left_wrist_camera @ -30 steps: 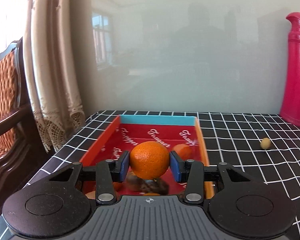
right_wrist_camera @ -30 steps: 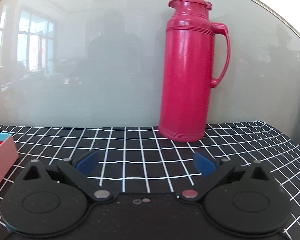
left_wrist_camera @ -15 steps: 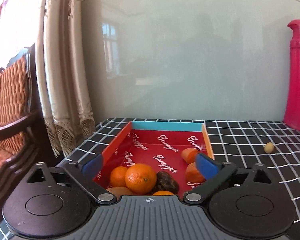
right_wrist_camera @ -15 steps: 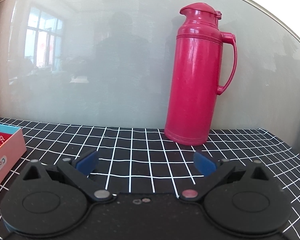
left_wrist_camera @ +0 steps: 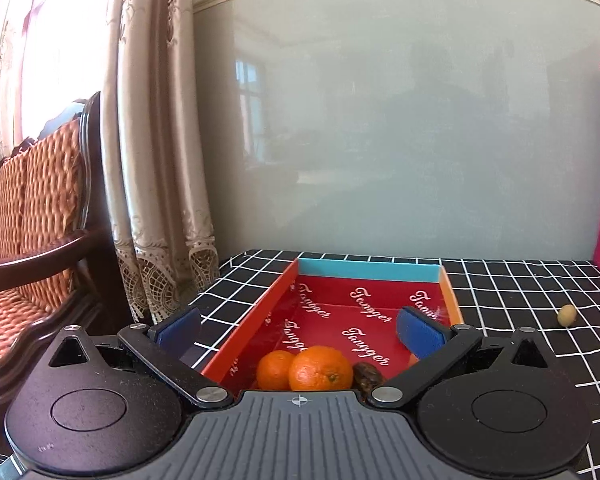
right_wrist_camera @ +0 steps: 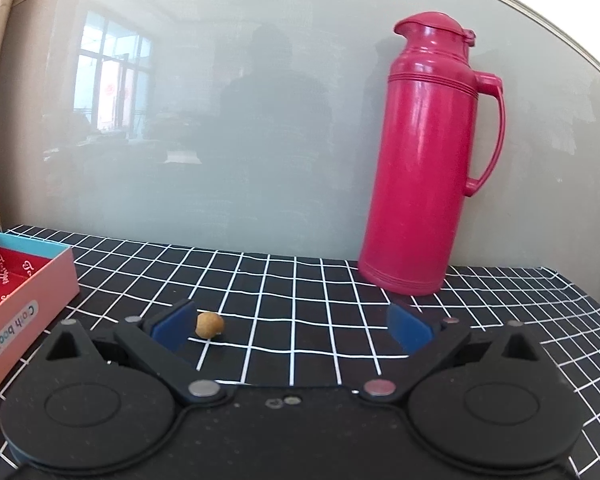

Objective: Organize fruits
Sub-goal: 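Reach the right tool to the small tan round fruit and close on it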

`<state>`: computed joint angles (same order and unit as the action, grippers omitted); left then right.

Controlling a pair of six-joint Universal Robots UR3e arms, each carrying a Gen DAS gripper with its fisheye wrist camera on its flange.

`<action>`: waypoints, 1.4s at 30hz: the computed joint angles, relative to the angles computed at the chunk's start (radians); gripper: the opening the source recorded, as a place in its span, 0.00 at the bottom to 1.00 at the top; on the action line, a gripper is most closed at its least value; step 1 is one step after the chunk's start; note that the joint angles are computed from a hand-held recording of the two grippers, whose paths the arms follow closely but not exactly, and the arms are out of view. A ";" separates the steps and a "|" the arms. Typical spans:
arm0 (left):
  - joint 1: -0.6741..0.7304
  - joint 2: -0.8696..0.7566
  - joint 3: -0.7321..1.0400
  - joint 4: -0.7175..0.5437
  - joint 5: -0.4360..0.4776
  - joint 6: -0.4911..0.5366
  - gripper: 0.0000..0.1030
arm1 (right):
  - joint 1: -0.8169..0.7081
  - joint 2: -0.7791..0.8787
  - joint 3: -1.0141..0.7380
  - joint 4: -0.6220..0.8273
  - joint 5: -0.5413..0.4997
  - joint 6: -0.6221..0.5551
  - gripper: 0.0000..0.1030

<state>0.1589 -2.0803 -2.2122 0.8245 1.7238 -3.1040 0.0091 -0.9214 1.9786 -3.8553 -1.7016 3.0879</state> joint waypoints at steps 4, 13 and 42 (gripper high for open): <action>0.023 0.002 -0.005 -0.003 -0.007 -0.013 1.00 | -0.004 0.010 -0.008 0.007 0.036 -0.001 0.99; 0.056 0.012 -0.014 -0.016 -0.026 -0.032 1.00 | 0.007 0.068 -0.076 0.045 0.090 -0.014 0.99; 0.179 -0.016 0.033 -0.061 -0.080 -0.015 1.00 | 0.089 0.272 -0.602 0.560 0.006 0.021 0.43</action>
